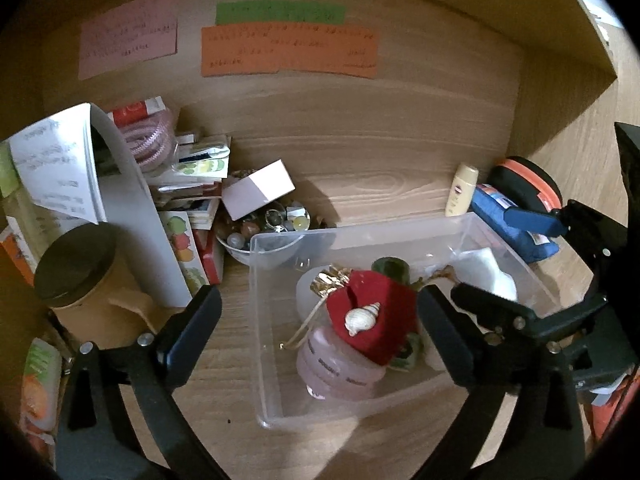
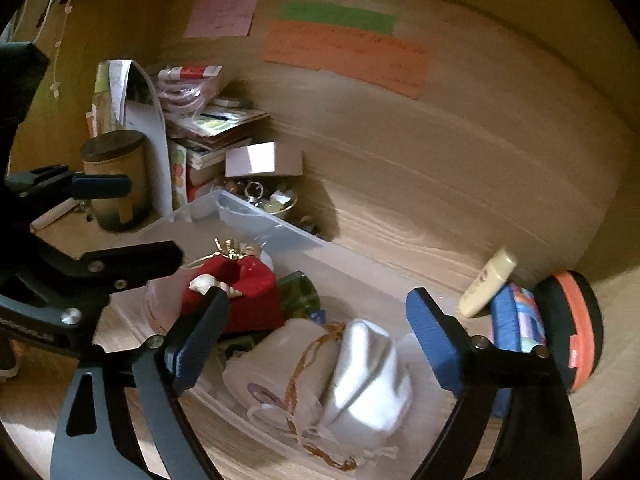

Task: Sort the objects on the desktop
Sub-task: 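Withdraw both open tools from the clear box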

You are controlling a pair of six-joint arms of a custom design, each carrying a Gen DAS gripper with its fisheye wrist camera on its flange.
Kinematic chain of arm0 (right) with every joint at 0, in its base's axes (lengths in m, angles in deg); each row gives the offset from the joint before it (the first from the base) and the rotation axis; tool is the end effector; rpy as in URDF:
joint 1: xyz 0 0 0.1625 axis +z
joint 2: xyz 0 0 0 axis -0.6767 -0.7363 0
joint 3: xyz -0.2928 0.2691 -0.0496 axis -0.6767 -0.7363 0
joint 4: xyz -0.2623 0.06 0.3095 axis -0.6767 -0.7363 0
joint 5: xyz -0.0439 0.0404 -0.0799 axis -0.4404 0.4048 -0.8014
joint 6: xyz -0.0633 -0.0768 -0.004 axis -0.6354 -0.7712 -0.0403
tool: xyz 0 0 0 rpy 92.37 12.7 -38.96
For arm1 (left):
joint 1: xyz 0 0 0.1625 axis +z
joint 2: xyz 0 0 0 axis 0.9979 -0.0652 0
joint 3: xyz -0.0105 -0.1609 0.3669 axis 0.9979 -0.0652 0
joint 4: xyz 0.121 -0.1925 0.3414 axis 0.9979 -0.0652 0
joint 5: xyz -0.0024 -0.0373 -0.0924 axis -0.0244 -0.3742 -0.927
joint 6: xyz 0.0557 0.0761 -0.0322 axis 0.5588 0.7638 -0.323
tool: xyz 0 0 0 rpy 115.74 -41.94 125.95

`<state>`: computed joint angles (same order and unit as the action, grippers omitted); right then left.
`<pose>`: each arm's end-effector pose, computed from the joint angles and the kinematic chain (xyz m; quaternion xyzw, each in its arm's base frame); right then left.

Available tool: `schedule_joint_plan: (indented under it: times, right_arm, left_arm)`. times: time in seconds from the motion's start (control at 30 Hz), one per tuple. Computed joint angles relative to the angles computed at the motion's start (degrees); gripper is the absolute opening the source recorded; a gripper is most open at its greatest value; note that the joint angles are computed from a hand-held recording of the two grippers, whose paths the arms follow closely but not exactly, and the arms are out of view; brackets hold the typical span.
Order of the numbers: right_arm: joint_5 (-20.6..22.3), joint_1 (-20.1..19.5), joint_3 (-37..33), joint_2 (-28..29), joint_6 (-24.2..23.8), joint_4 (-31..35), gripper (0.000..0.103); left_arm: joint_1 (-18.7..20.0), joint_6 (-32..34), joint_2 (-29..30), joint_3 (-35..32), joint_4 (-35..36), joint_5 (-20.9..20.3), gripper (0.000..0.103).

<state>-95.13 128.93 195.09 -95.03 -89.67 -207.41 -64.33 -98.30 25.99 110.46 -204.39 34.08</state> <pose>0.0909 -0.4233 0.3019 0.4271 -0.7793 0.3330 0.3153 -0.3870 -0.3966 0.0045 0.1925 0.8230 -0.4371 0.3074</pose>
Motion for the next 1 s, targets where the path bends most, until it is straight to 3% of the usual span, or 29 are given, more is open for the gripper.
schedule_joint_plan:
  times: [0.13, 0.33, 0.53, 0.67, 1.0]
  right_arm:
    - [0.64, -0.24, 1.12, -2.21, 0.80, -0.65, 0.092]
    - [3.66, -1.13, 3.97, -8.13, 2.62, -0.25, 0.103]
    - [6.52, -2.24, 7.04, -14.01, 4.27, 0.66, 0.103]
    - [7.38, -3.06, 9.02, -17.24, 5.75, 0.88, 0.103]
    - [12.25, -6.56, 14.62, -27.10, 9.07, 4.34, 0.103]
  left_arm:
    - [-2.21, -4.28, -0.83, 0.87, 4.52, 2.39, 0.100]
    - [-5.42, -11.54, -2.40, 1.82, 11.89, 4.74, 0.100]
    - [-8.57, -19.85, -3.60, 2.63, 18.99, 6.64, 0.102]
    - [-10.67, -30.07, -4.44, 1.80, 30.68, 7.80, 0.102]
    - [-14.84, -47.00, -4.53, 0.04, 48.26, 7.63, 0.102]
